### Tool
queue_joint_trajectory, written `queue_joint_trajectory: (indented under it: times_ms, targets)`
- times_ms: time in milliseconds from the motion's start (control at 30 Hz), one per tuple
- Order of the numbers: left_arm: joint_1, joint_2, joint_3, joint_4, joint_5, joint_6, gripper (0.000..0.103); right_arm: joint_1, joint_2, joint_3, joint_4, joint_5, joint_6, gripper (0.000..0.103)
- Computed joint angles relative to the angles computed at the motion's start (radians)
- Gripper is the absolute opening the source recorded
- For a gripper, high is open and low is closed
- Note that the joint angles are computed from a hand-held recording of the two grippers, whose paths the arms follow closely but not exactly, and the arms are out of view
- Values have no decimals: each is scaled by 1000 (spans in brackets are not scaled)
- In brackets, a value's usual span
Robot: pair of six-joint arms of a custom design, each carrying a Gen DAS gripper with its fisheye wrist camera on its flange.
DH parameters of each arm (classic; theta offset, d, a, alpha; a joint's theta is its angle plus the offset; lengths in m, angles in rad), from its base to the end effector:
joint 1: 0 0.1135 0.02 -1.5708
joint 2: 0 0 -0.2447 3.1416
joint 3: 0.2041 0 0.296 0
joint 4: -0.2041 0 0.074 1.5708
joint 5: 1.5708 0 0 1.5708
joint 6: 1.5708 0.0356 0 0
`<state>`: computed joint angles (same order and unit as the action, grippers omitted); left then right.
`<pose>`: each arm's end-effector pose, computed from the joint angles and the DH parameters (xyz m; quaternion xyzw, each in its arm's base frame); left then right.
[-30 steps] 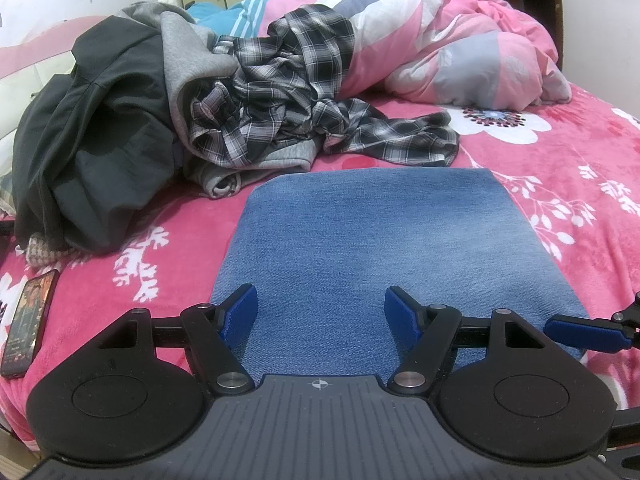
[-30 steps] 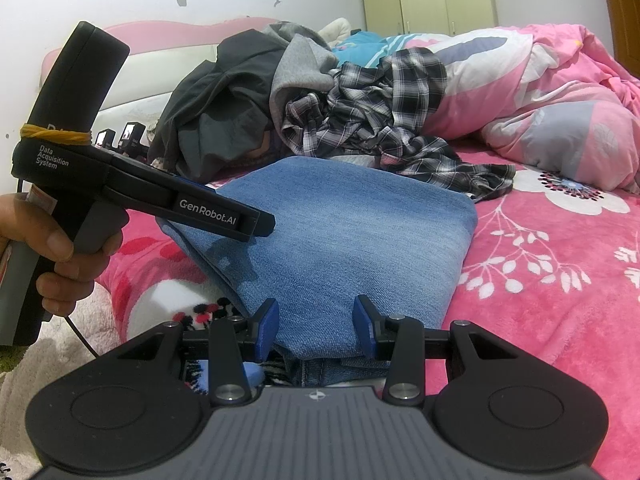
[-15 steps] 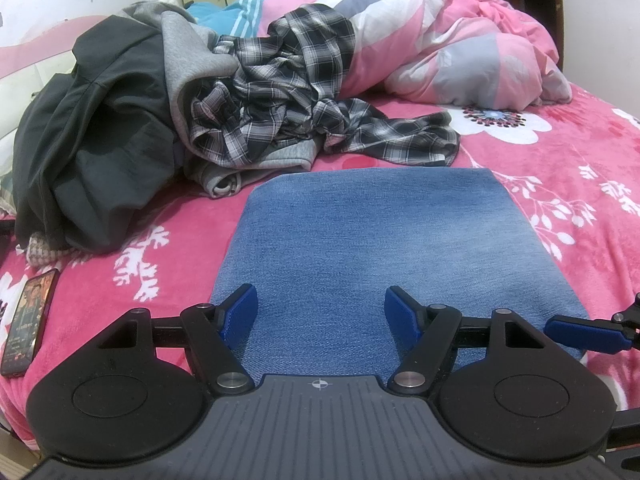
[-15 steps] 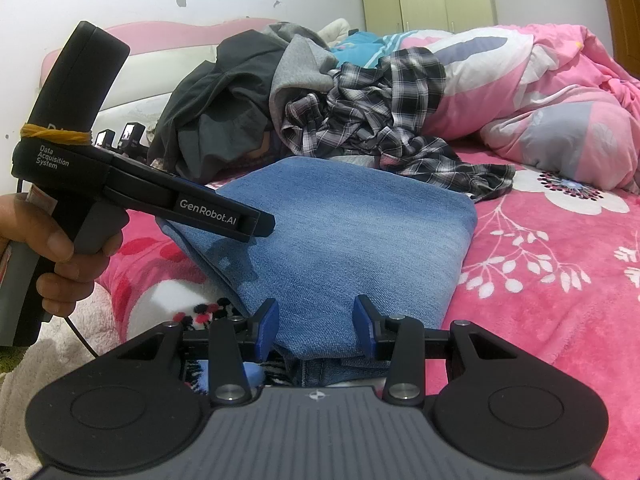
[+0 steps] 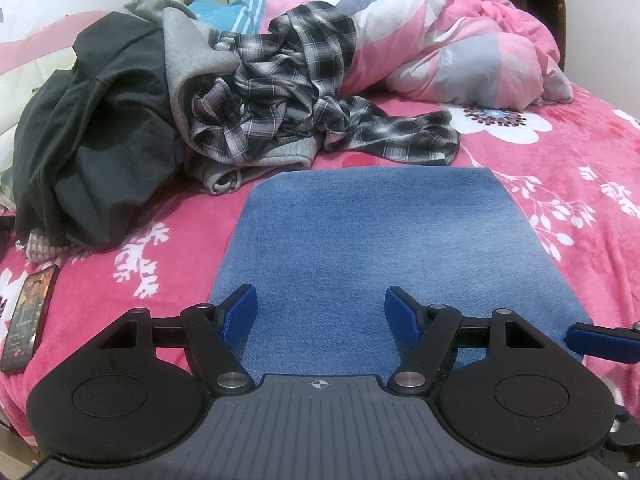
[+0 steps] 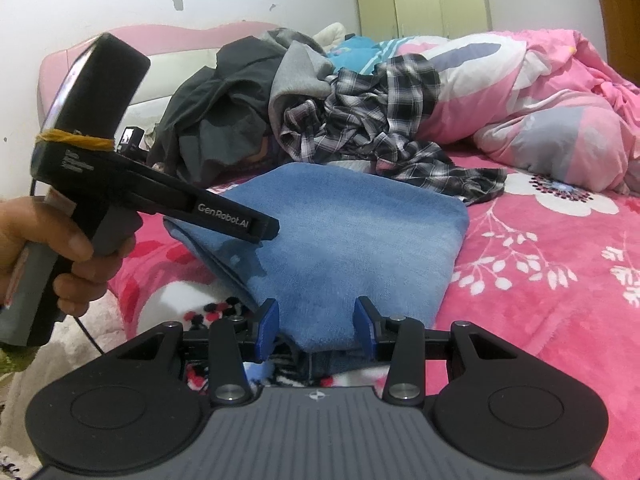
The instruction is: Fold clothes
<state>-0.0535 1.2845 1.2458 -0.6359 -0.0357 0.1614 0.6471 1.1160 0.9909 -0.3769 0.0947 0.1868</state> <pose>0.3280 -0.0163 0.3285 0.0890 0.8968 0.0394 0.4317 0.2442 0.1803 0.3040 -0.1726 0.8424 0.1688 0.4817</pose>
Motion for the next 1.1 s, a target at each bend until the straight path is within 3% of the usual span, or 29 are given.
queue_joint_trajectory:
  times_ms: [333, 633, 1100]
  targets:
    - [-12, 0, 3, -9, -18, 2, 71, -98, -136, -41, 25, -100, 148, 44]
    - [-13, 1, 6, -13, -21, 5, 72, -67, -2, 21, -57, -32, 105, 44]
    - [-26, 1, 4, -12, -43, 5, 72, -63, -4, 12, -58, -30, 98, 44]
